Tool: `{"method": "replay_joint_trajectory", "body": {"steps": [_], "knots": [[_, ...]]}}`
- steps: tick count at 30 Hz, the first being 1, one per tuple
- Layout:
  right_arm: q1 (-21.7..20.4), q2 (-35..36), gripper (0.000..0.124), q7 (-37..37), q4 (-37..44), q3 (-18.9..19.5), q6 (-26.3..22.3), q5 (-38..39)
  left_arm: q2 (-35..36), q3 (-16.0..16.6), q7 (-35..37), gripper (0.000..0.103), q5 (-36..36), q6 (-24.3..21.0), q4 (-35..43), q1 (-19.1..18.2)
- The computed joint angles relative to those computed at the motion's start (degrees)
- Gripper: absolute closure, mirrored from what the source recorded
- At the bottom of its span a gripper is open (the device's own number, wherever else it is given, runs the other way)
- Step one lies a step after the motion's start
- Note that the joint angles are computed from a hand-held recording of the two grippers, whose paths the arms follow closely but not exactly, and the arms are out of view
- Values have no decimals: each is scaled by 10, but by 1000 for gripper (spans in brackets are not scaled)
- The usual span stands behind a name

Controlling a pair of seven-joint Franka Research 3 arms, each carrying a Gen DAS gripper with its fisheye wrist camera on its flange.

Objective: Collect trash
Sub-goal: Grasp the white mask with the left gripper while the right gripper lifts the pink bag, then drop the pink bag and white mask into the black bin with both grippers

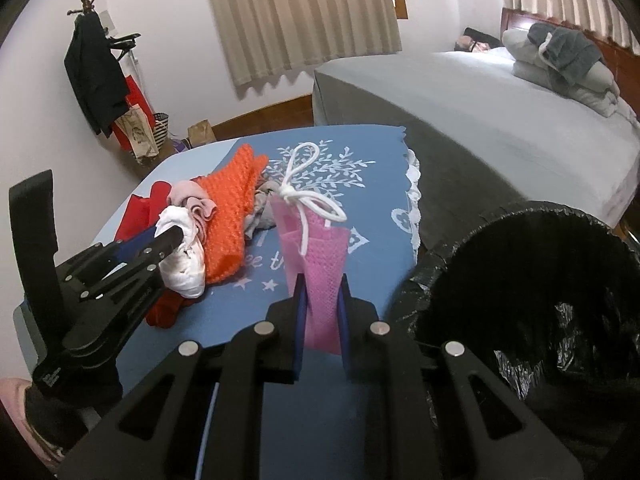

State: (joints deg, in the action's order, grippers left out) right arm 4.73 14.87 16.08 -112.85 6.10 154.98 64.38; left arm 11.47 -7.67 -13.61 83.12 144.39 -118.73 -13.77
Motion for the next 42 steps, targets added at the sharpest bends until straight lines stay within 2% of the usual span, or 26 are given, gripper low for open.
{"method": "replay_joint_trajectory", "body": {"steps": [2, 6, 12, 20, 31, 41, 42], "knots": [[0, -3, 110, 4, -2, 0, -3, -2, -6, 0, -12, 91, 7, -2, -5, -1], [-1, -12, 110, -1, -5, -1, -8, 7, -25, -6, -33, 94, 15, -8, -19, -2], [-6, -33, 110, -34, -14, -8, -20, 41, -65, -20, -61, 95, 40, -9, -37, 0], [-15, -71, 110, -68, -27, -36, -21, 86, -73, -40, -64, 95, 65, 24, -10, -4], [-57, -72, 110, -77, -30, -75, 16, 111, 27, -37, -12, 95, 71, 89, 128, -56], [-100, -39, 107, -65, -22, -81, 44, 116, 133, -1, 83, 94, -1, 167, 255, -110], [-104, -36, 104, -65, -21, -80, 48, 118, 143, 1, 98, 92, -14, 176, 265, -113]]}}
